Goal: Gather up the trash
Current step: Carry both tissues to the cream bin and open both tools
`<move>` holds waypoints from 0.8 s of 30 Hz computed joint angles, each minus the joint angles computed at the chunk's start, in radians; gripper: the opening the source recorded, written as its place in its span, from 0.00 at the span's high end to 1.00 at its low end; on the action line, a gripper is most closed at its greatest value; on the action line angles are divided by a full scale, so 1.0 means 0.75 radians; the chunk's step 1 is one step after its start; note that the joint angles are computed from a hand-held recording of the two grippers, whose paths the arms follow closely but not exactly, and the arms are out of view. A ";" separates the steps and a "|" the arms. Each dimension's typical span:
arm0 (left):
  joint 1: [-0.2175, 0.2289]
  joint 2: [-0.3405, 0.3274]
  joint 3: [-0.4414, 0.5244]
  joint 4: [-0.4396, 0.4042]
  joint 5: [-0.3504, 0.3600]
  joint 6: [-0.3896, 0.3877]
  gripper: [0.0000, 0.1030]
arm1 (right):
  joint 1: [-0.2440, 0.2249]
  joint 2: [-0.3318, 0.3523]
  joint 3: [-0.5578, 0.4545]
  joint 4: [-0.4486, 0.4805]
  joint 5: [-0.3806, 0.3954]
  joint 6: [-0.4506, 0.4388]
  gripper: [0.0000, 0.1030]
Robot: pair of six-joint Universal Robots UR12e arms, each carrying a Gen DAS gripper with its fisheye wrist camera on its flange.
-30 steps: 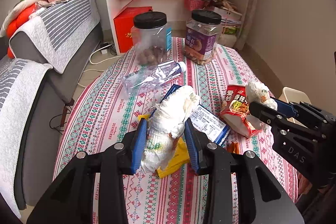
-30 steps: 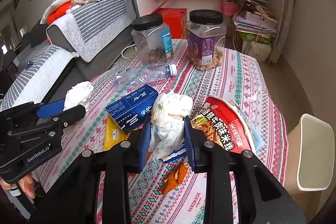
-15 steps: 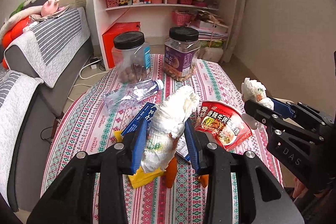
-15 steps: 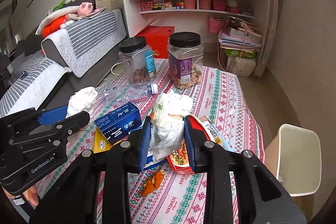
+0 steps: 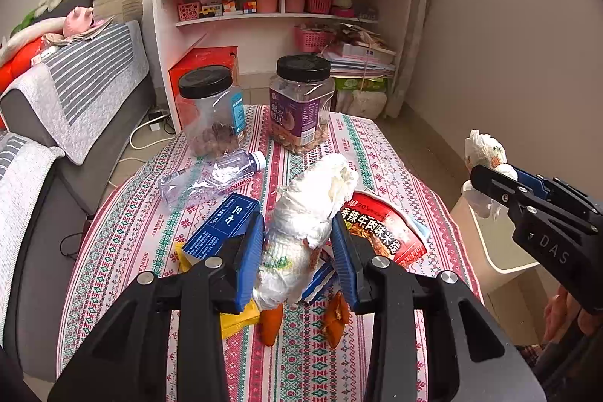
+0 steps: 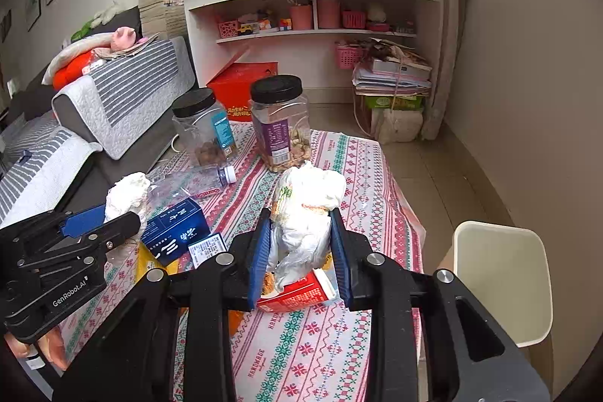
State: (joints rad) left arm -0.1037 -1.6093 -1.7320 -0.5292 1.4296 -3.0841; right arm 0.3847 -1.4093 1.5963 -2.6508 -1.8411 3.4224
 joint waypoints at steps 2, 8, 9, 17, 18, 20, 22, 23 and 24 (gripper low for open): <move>-0.009 -0.003 0.002 -0.001 0.003 0.001 0.64 | -0.010 -0.011 0.009 0.013 -0.020 0.011 0.72; -0.038 -0.016 0.014 -0.011 0.012 0.019 0.64 | -0.066 -0.060 0.052 0.054 -0.107 0.093 0.72; -0.043 -0.019 0.016 -0.013 0.014 0.021 0.64 | -0.078 -0.070 0.060 0.060 -0.120 0.117 0.72; -0.094 -0.038 0.037 -0.026 0.012 0.025 0.64 | -0.165 -0.141 0.117 0.194 -0.254 0.257 0.49; -0.101 -0.040 0.039 -0.026 0.007 0.029 0.64 | -0.173 -0.151 0.124 0.216 -0.276 0.288 0.43; -0.117 -0.044 0.044 -0.027 0.000 0.040 0.64 | -0.181 -0.167 0.138 0.245 -0.325 0.325 0.32; -0.133 -0.048 0.049 -0.031 -0.008 0.055 0.64 | -0.185 -0.184 0.152 0.253 -0.372 0.342 0.15; -0.141 -0.051 0.052 -0.029 -0.006 0.064 0.64 | -0.184 -0.194 0.164 0.234 -0.402 0.355 0.10; -0.152 -0.056 0.055 -0.023 0.001 0.068 0.64 | -0.183 -0.200 0.172 0.221 -0.427 0.363 0.09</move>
State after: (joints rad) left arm -0.2174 -1.6510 -1.6909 -0.5462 1.4303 -3.0328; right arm 0.2477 -1.5594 1.7255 -2.4851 -2.1612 3.6943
